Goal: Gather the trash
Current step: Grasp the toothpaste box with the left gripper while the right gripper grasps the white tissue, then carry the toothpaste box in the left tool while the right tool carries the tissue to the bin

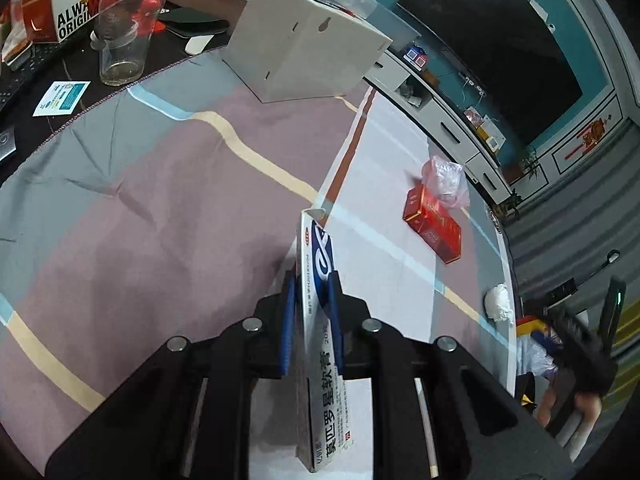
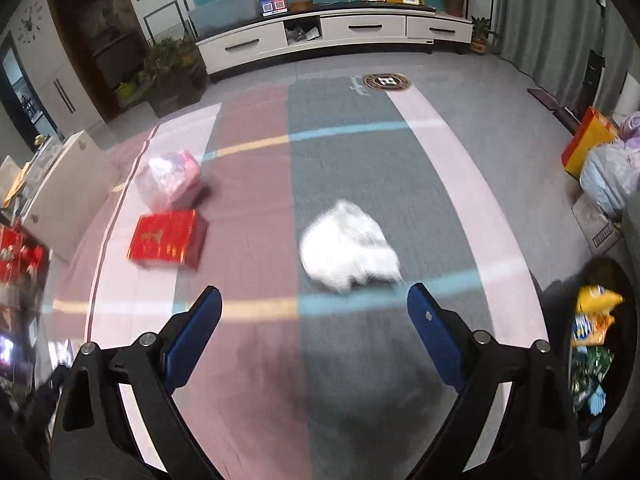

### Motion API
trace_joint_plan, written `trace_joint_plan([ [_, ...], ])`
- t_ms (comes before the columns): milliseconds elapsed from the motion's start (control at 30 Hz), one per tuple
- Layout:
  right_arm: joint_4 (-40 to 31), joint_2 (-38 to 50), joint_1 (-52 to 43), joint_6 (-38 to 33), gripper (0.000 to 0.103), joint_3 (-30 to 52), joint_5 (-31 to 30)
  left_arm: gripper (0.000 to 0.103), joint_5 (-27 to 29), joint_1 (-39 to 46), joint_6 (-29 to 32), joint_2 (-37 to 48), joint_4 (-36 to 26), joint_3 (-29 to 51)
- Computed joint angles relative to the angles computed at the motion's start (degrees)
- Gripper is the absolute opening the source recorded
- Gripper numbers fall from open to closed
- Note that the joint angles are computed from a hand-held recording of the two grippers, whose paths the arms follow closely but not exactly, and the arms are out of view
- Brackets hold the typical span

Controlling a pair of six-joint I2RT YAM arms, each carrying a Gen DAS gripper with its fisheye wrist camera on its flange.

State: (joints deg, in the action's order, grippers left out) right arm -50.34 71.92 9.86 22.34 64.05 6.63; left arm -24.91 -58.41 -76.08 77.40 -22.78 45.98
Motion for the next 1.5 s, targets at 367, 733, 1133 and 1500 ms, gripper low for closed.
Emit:
trace_joint_plan([
  [367, 1.6, 14.0, -3.1, 0.2, 0.055, 4.7, 4.5, 0.017, 1.6, -0.5, 1.2, 1.2, 2.8, -0.6],
  [733, 2.0, -3.6, -6.6, -1.9, 0.027, -5.5, -3.4, 0.017, -2.4, -4.6, 2.8, 4.8, -1.0, 4.1],
  [1133, -5.1, -22.3, -11.1, -3.4, 0.027, -10.0, -13.7, 0.018, -4.6, -9.1, 4.2, 8.7, -4.1, 10.2],
  [1500, -15.1, -28.7, -32.8, -18.7, 0.027, -1.7, -26.7, 0.018, -7.3, -16.1, 10.9, 24.0, -10.7, 34.4],
])
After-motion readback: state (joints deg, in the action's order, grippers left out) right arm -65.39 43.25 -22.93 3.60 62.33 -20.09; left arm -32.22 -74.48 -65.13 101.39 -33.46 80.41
